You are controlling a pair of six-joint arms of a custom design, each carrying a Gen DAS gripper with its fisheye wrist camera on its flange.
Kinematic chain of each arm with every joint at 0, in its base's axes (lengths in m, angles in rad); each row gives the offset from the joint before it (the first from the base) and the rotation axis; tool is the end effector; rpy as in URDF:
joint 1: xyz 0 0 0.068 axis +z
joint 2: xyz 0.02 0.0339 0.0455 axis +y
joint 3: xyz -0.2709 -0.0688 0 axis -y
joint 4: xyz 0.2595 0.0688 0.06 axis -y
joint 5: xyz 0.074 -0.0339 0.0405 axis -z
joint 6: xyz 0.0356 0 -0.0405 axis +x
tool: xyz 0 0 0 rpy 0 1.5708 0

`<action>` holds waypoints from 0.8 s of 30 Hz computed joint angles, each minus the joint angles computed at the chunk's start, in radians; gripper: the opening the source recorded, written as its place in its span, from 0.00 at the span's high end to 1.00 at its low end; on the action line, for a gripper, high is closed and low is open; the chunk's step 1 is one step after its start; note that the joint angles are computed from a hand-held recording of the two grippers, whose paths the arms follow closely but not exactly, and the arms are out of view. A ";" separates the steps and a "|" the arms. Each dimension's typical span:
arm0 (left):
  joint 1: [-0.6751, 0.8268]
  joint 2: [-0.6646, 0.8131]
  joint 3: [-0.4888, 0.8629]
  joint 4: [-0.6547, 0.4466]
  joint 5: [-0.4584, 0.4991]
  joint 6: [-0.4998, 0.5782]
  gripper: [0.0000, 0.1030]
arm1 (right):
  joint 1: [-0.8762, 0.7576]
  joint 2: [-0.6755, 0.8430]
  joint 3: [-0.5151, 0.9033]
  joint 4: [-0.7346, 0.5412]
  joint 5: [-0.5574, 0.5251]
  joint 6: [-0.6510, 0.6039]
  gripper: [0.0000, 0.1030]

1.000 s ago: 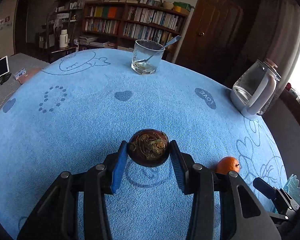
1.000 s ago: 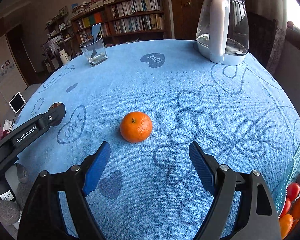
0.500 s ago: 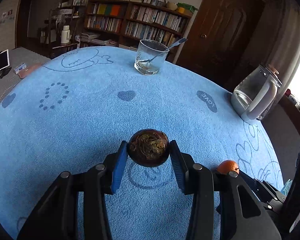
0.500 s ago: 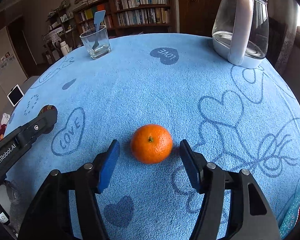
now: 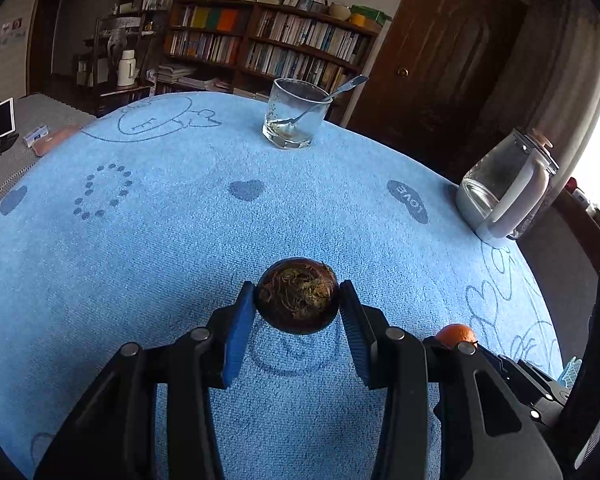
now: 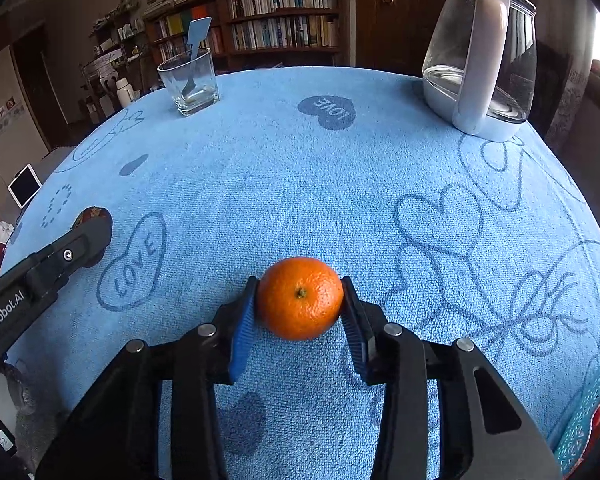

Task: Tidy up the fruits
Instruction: 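Grasp the small tangerine with the right tool while the left tool holds the brown fruit, then carry the tangerine into the basket and open the right tool while left holds brown fruit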

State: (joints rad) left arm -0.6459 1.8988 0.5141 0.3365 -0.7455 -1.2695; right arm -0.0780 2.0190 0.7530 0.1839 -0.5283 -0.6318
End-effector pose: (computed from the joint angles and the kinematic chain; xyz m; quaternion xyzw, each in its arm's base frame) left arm 0.2255 -0.1398 0.0393 -0.3656 0.8275 0.0057 0.4262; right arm 0.3221 -0.0072 0.0356 -0.3168 0.8837 0.1564 0.3070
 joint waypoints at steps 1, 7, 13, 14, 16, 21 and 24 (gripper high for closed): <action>-0.001 -0.001 0.000 0.000 0.000 0.001 0.58 | -0.005 -0.007 -0.004 -0.003 -0.005 -0.003 0.60; -0.009 0.000 0.007 -0.001 -0.004 0.010 0.58 | -0.057 -0.062 -0.028 -0.042 -0.048 -0.015 0.60; -0.016 0.003 0.012 -0.001 -0.005 0.010 0.58 | -0.128 -0.121 -0.052 -0.097 -0.098 -0.057 0.60; -0.018 0.003 0.013 -0.002 -0.006 0.010 0.58 | -0.142 -0.131 -0.055 -0.107 -0.107 -0.064 0.60; -0.021 0.004 0.017 -0.002 -0.008 0.011 0.58 | -0.175 -0.154 -0.059 -0.136 -0.131 -0.087 0.60; -0.023 0.008 0.019 -0.001 -0.003 0.017 0.58 | -0.264 -0.194 -0.036 -0.229 -0.184 -0.143 0.60; -0.023 0.011 0.024 -0.002 -0.002 0.020 0.58 | -0.320 -0.198 0.002 -0.293 -0.210 -0.166 0.60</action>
